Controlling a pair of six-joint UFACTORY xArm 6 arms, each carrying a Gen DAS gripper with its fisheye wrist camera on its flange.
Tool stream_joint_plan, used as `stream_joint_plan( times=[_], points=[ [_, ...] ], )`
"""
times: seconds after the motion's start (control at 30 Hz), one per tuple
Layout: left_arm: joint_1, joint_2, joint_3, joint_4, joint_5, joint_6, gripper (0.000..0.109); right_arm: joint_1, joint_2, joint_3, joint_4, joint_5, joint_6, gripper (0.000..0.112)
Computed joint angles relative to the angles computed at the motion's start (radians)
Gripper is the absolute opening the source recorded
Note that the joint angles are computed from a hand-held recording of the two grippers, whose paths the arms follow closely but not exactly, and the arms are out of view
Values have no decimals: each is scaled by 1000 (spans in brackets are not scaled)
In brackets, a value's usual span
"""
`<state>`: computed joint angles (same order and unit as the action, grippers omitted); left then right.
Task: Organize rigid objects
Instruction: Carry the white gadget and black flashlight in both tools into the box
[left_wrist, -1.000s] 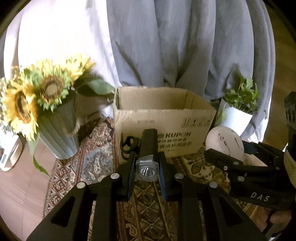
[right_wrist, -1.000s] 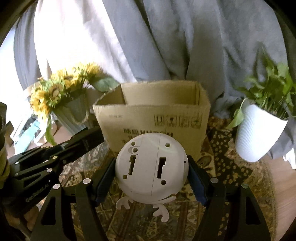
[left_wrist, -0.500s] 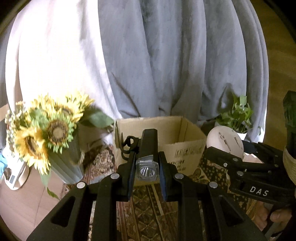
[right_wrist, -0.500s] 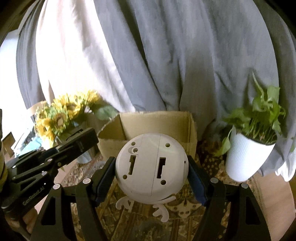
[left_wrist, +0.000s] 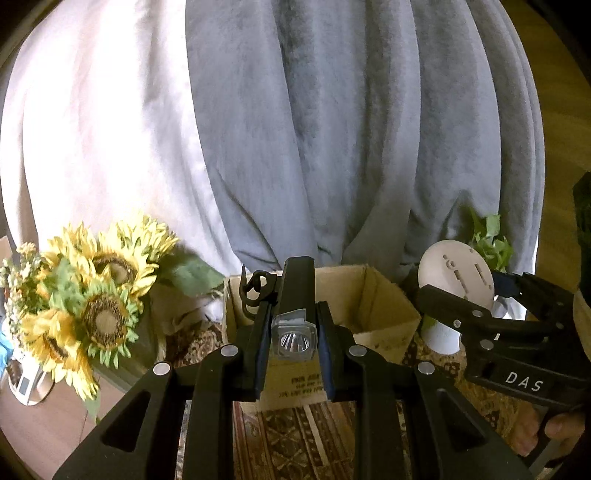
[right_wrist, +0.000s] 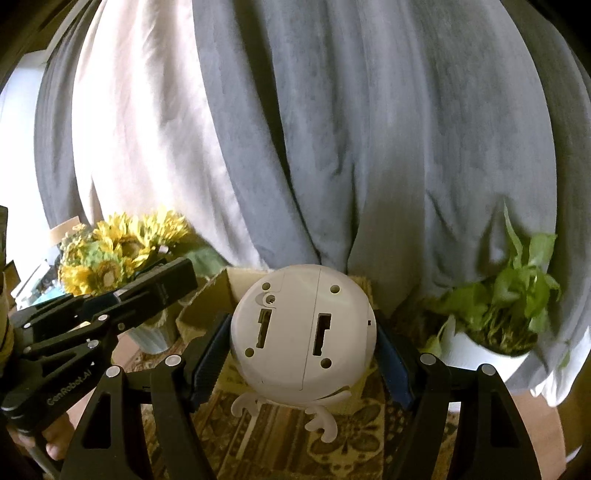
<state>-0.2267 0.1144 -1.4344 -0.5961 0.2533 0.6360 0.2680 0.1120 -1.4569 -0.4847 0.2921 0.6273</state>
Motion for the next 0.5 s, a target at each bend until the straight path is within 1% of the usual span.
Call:
stream_joint_plan(
  times=[0.07,0.27,0.5],
  points=[
    [6,27,-40,9,16,-12,24,-3,23,-32,19,4,-20,74],
    [20,110,-158,45,62,-54,24,-6,99,-129,133,22,-120,74],
    [29,202,-280,121,99,-122,24,-13,187,-242,209,53,-203,74]
  ],
)
